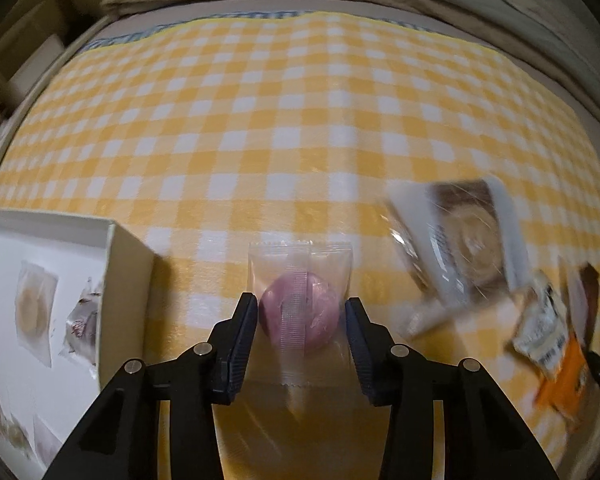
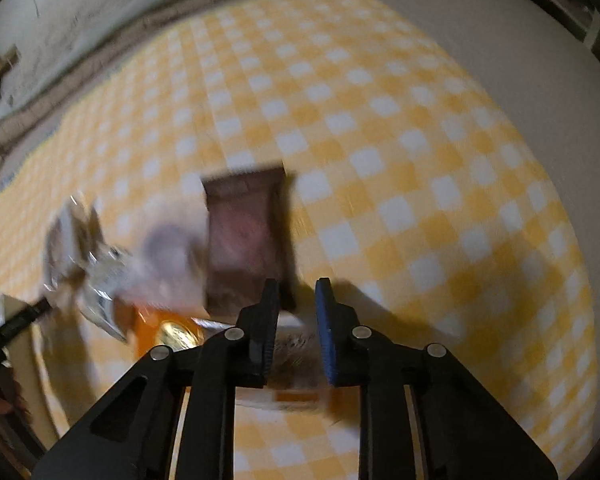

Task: Organize snacks
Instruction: 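Grasp the pink round cake with the left gripper while the right gripper grasps the orange pastry bag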

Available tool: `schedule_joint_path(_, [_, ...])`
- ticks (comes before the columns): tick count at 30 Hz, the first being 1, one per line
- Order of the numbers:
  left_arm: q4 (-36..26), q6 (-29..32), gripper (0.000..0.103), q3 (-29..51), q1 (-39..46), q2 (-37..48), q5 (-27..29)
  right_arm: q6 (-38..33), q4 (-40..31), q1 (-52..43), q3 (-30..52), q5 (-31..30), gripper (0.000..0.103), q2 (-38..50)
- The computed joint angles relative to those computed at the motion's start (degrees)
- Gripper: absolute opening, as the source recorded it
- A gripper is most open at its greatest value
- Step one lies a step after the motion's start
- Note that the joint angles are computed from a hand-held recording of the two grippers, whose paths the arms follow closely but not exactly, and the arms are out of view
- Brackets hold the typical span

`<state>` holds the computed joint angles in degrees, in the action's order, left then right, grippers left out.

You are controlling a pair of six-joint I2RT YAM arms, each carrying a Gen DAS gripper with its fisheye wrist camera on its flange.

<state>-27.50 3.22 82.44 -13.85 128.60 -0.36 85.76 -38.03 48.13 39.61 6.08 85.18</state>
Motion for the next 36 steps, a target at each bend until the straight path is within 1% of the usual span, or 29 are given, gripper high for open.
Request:
schedule_joint_path(4, [-3.45, 4.41, 0.043, 0.32, -1.05, -0.94, 3.45, 0.38, -1.88, 2.5, -0.15, -1.49, 0.017, -0.62])
schedule_joint_path(6, [-5.54, 6.31, 0.043, 0.47, -1.33, -1.41, 5.57, 2.19, -1.87, 4.16, -1.1, -2.62, 0.017, -2.1])
schedule_joint_path(10, [-8.41, 7.12, 0.038, -0.72, -1.48, -3.98, 8.44, 6.44, -0.55, 8.11, -3.45, -5.32, 0.017, -6.15])
schedule_joint_path(11, [-9.71, 7.21, 0.038, -0.05, -1.23, -3.89, 9.95, 7.71, -0.1, 9.53, -3.84, -5.75, 0.017, -6.87])
schedule_joint_path(13, [-11.3, 7.65, 0.042, 1.05, -0.85, -3.83, 10.86, 8.31, 0.98, 11.2, -4.15, -6.96, 0.017, -8.1])
schedule_joint_path(15, [-10.87, 8.03, 0.053, 0.97, -0.56, -4.09, 10.08, 8.31, 0.64, 12.67, -3.08, -6.83, 0.017, -8.48])
schedule_joint_path(16, [-10.63, 8.4, 0.06, 0.57, 0.0, -4.58, 10.02, 8.7, -0.2, 13.48, -2.12, -6.05, 0.017, -8.72])
schedule_joint_path(17, [-10.2, 8.35, 0.064, 0.26, 0.28, -4.84, 10.06, 9.65, -1.12, 14.38, -1.2, -5.09, 0.017, -9.1])
schedule_joint_path(20, [-9.58, 8.36, 0.068, 0.08, 0.69, -4.85, 10.02, 11.43, -2.5, 14.85, 0.18, -1.04, 0.018, -11.55])
schedule_joint_path(21, [-9.34, 9.37, 0.069, -0.84, 1.46, -5.41, 10.12, 11.71, -2.68, 15.06, 0.69, 0.23, 0.019, -11.97])
schedule_joint_path(22, [-9.35, 10.39, 0.07, -1.61, 2.04, -5.98, 10.06, 12.0, -2.97, 15.41, 1.56, 1.43, 0.025, -11.83])
schedule_joint_path(23, [-9.49, 11.04, 0.071, -1.44, 2.21, -5.72, 9.75, 10.84, -2.76, 14.34, 2.22, 1.55, 0.039, -11.27])
schedule_joint_path(24, [-9.49, 11.31, 0.071, -1.34, 2.13, -5.34, 9.26, 10.33, -2.59, 14.2, 3.0, 1.81, 0.046, -10.46])
schedule_joint_path(25, [-9.64, 11.49, 0.071, -0.94, 2.0, -4.68, 8.74, 8.67, -2.21, 12.86, 3.65, 1.55, 0.057, -9.48])
schedule_joint_path(26, [-9.74, 11.47, 0.071, -0.36, 1.85, -3.91, 8.41, 7.83, -2.06, 12.77, 4.07, 1.57, 0.062, -8.62])
schedule_joint_path(27, [-9.75, 11.37, 0.071, 0.14, 1.67, -3.15, 8.08, 6.87, -2.12, 12.44, 4.93, 1.28, 0.064, -7.6])
schedule_joint_path(28, [-9.64, 11.24, 0.071, 0.33, 1.46, -2.59, 7.81, 5.09, -1.67, 11.43, 5.24, 0.53, 0.07, -6.63])
schedule_joint_path(29, [-9.6, 11.19, 0.071, 0.49, 1.28, -2.17, 7.5, 4.22, -1.35, 11.05, 5.69, 0.08, 0.073, -5.43])
schedule_joint_path(31, [-8.91, 10.8, 0.071, 0.58, 0.66, -1.44, 6.78, 1.66, 0.5, 9.26, 6.19, -1.49, 0.075, -2.1])
schedule_joint_path(32, [-8.48, 10.8, 0.069, 0.33, 0.49, -1.48, 6.26, 0.78, 1.2, 8.73, 6.39, -2.28, 0.075, -0.35])
schedule_joint_path(34, [-7.83, 10.12, 0.068, 0.09, 0.33, -1.19, 5.97, 0.38, 1.2, 8.73, 7.01, -3.17, 0.075, 1.75])
schedule_joint_path(36, [-6.86, 8.8, 0.061, -0.4, -0.12, -1.04, 5.45, -0.36, 1.49, 8.18, 7.22, -3.99, 0.075, 3.81])
